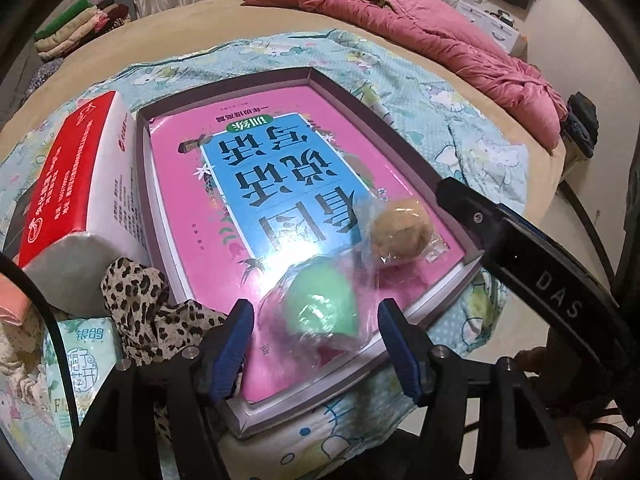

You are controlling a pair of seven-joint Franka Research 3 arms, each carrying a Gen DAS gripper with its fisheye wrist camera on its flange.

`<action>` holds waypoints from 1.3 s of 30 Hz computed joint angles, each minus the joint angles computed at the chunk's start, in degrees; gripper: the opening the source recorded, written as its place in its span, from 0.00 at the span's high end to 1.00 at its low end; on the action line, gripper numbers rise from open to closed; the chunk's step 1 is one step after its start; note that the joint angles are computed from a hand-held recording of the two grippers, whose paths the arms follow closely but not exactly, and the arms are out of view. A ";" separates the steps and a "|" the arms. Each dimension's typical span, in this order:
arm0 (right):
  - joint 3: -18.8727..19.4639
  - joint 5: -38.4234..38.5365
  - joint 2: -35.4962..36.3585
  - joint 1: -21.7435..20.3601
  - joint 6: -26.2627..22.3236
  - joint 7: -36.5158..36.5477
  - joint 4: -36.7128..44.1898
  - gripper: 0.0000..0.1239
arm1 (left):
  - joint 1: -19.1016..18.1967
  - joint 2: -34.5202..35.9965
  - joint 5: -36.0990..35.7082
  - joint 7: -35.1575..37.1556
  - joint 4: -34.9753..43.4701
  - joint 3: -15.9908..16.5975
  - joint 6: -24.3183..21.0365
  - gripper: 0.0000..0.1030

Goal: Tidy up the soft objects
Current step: 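Lower the green ball onto the pink book with the left tool while the right tool releases the peach ball, then move both open tools back toward the pile of soft items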

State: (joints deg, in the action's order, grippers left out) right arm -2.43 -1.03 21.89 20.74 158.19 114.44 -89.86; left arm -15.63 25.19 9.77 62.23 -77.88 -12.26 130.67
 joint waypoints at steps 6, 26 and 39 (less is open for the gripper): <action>-0.90 -1.14 -1.11 0.36 1.70 2.12 -1.47 0.36 | 0.29 -2.26 0.05 -0.39 -2.62 0.05 1.66 0.32; -0.09 -3.96 -4.42 1.58 6.41 1.15 -3.57 0.36 | 3.22 -15.42 0.08 -2.10 -15.12 0.48 7.87 0.22; 6.45 5.84 -5.44 0.13 5.65 -13.55 -1.19 0.35 | 6.98 -24.11 -0.57 -4.46 -22.79 2.28 8.62 0.22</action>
